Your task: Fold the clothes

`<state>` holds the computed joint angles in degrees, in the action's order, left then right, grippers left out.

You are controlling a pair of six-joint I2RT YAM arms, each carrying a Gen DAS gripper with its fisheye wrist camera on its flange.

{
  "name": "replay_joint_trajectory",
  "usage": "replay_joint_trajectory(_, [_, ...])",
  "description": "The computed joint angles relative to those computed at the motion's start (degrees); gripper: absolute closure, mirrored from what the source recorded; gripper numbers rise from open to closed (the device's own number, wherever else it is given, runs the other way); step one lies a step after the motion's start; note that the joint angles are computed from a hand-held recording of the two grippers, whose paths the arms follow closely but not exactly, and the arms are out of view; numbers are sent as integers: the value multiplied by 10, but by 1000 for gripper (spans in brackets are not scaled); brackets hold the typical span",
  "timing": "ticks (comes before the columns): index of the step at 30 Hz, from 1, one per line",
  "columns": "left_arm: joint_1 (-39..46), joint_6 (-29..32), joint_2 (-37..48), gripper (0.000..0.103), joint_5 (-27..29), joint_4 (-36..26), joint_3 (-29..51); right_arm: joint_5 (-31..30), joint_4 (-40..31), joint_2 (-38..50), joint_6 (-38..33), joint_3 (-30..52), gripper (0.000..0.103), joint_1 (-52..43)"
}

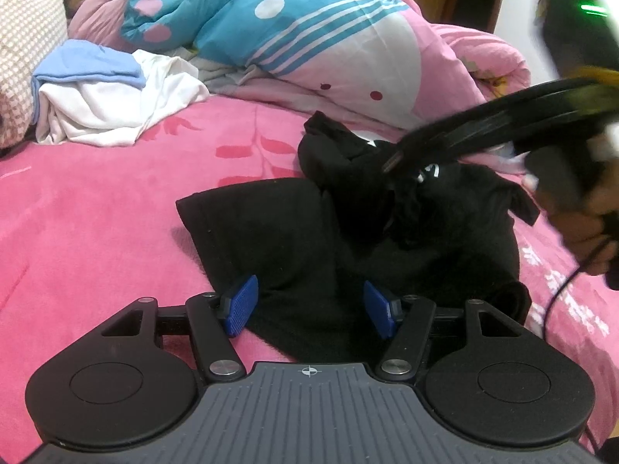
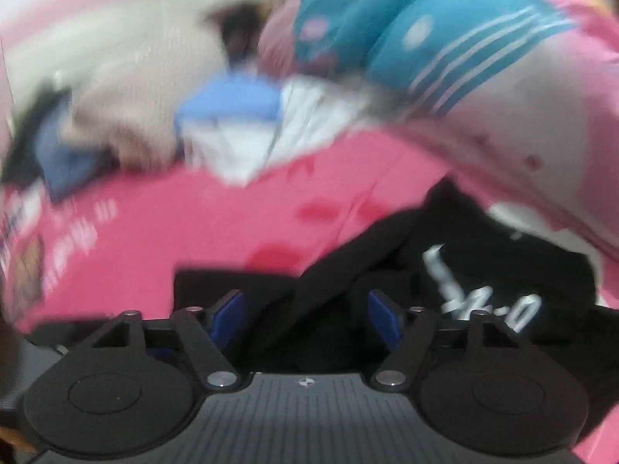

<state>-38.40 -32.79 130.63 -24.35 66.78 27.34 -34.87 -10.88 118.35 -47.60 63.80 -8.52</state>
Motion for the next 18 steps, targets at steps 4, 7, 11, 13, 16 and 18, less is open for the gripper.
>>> replay_joint_trajectory(4, [-1, 0, -5, 42, 1, -4, -3, 50, -63, 60, 73, 111, 98, 32])
replay_joint_trajectory(7, [-8, 5, -6, 42, -10, -16, 2, 0, -88, 71, 121, 181, 99, 37])
replay_joint_trajectory(11, [-17, 11, -6, 42, -25, -28, 9, -46, -94, 111, 204, 289, 99, 70])
replay_joint_trajectory(13, [-19, 13, -5, 42, -27, -30, 11, -56, -87, 147, 258, 354, 99, 92])
replay_joint_trajectory(16, [-21, 15, -3, 42, -32, -32, 14, -72, -39, 208, 341, 438, 99, 115])
replay_joint_trajectory(18, [-23, 17, -2, 42, -34, -34, 16, -88, 4, 248, 405, 486, 99, 122])
